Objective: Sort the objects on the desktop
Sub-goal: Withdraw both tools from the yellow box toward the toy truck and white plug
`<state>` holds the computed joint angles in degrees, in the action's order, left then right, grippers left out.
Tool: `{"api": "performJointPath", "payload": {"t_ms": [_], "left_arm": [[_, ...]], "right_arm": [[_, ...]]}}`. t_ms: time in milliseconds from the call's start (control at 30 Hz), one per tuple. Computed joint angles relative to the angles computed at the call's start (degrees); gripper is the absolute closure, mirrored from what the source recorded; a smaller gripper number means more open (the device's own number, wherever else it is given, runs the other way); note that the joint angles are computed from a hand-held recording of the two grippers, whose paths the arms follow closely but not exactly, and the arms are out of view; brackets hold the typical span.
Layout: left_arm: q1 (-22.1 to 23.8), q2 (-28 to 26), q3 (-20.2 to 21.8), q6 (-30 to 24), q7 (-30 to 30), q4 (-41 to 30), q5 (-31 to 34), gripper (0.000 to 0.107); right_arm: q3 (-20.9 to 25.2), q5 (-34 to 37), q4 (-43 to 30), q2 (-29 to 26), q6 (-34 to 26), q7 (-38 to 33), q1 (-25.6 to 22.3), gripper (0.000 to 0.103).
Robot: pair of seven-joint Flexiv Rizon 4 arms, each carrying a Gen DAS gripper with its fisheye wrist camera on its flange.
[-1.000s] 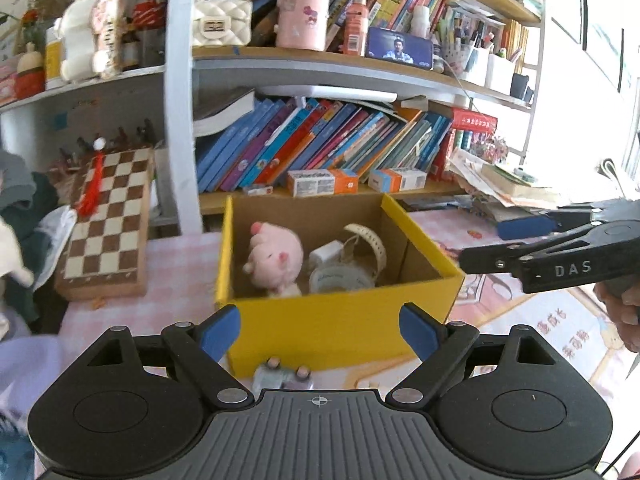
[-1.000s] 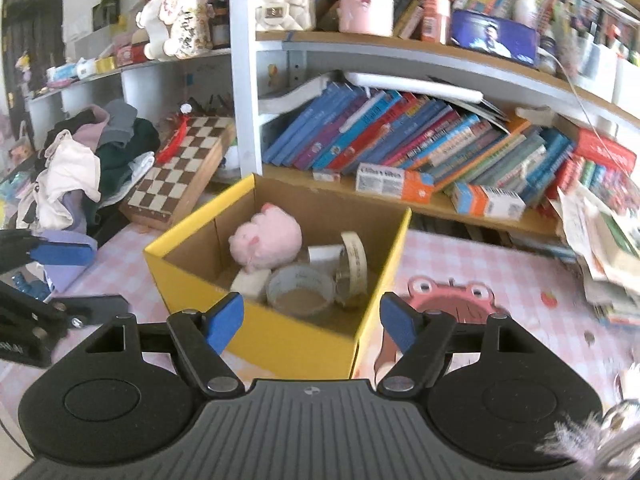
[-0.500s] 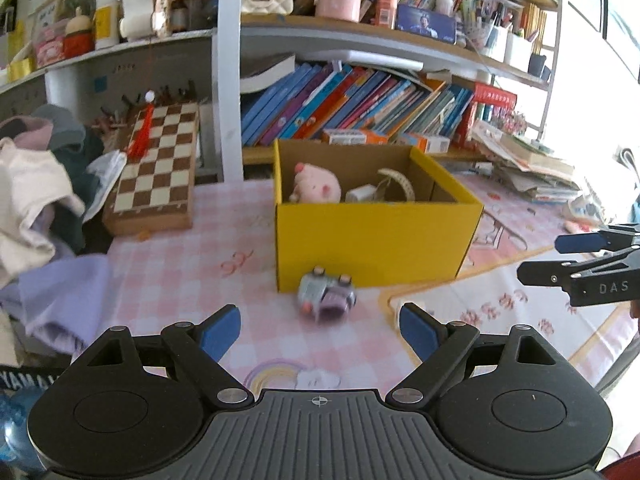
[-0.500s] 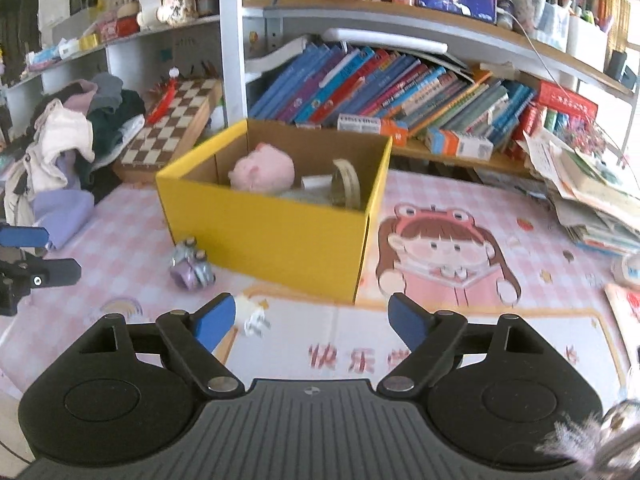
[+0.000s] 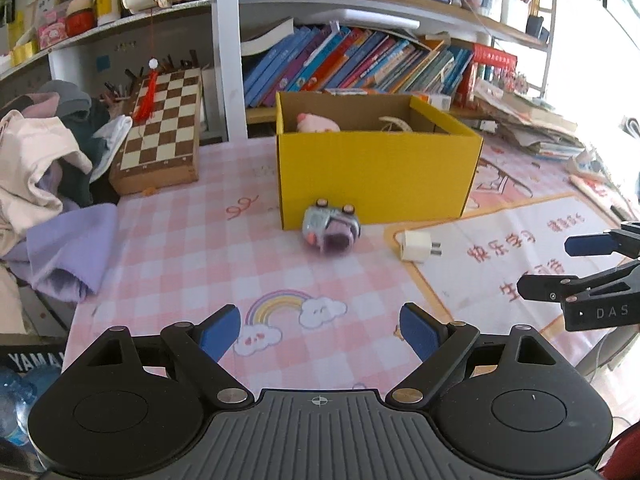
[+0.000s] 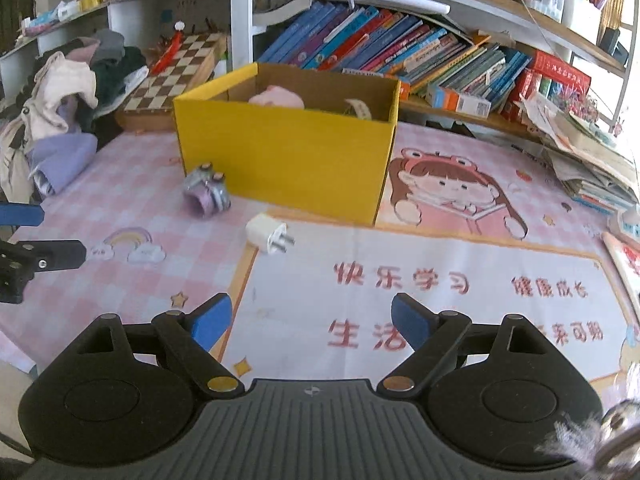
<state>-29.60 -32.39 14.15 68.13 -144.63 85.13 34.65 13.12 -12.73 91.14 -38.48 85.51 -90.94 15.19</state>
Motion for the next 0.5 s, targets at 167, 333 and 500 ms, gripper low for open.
{"api": "performJointPath", "payload": {"t_ms": [167,333,500], "left_arm": [[1.3,-0.7,-2.7,-0.6,4.2,0.7,-2.5,0.018],[2.1,-1.5,-3.4,0.1,7.8,0.7,-5.3,0.017],[1.6,-2.0,-2.3,1.2,8.6,0.7,-6.7,0.017]], "right_arm": [[1.1,-0.5,-0.1,-0.2,-4.0,-2.0,-0.2,0.014],[2.4,0.6,-1.0,-0.5,-7.2,-5.7,-0.3,0.014],[2.0,1.6,-1.6,-0.9,-5.9,-7.7,0.6,0.014]]}}
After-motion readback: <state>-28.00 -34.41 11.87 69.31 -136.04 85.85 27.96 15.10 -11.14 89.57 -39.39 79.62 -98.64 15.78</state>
